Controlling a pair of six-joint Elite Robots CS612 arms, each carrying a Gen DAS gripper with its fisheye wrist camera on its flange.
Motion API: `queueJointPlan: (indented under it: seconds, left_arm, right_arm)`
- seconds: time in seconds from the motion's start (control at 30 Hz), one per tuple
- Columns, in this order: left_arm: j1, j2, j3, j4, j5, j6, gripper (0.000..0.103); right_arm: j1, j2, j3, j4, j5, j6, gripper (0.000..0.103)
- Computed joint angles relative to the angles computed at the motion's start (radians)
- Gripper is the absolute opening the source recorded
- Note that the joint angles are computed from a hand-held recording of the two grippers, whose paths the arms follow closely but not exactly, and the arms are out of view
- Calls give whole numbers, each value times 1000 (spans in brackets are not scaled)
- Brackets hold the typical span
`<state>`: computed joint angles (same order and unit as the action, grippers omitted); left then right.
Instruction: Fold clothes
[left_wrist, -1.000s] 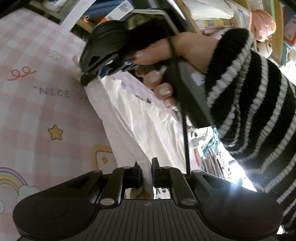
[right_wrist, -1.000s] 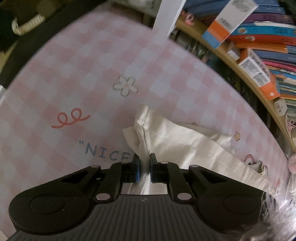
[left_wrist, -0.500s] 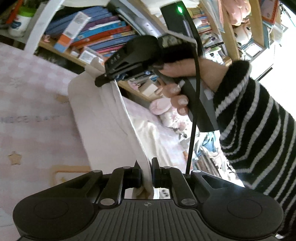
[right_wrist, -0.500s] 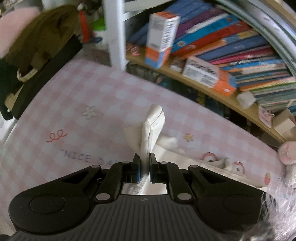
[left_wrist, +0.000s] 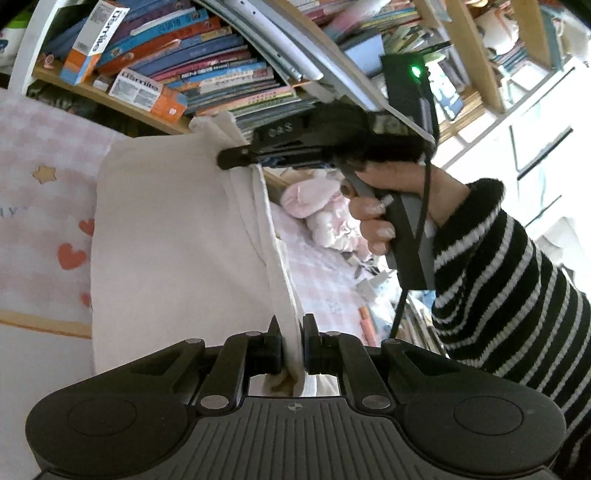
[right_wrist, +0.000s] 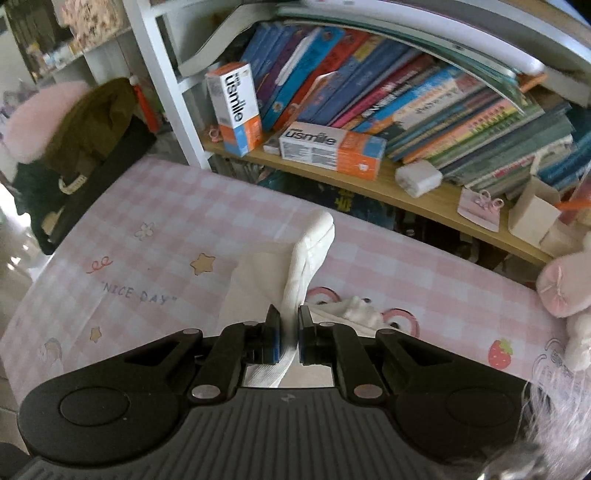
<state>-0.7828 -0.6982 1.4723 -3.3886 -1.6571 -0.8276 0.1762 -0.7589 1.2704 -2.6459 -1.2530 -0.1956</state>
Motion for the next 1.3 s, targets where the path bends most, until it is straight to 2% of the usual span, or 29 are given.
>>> queueJointPlan:
  seconds: [0.2, 0.43, 0.87, 1.3]
  left_arm:
    - [-39, 16, -61, 99, 71, -15, 9]
    - [-56, 29, -124, 219, 87, 23, 9]
    - [-71, 55, -194, 358, 71, 45, 9]
    - [-73, 74, -241, 417, 52, 80, 9]
  right_arm:
    - [-64, -11, 68, -86, 113, -28, 8]
    - [-112, -9, 106, -122, 192, -24, 8]
    - [-156, 4, 143, -138, 230, 25, 8]
    - [-174, 7, 155, -148, 257, 27, 8]
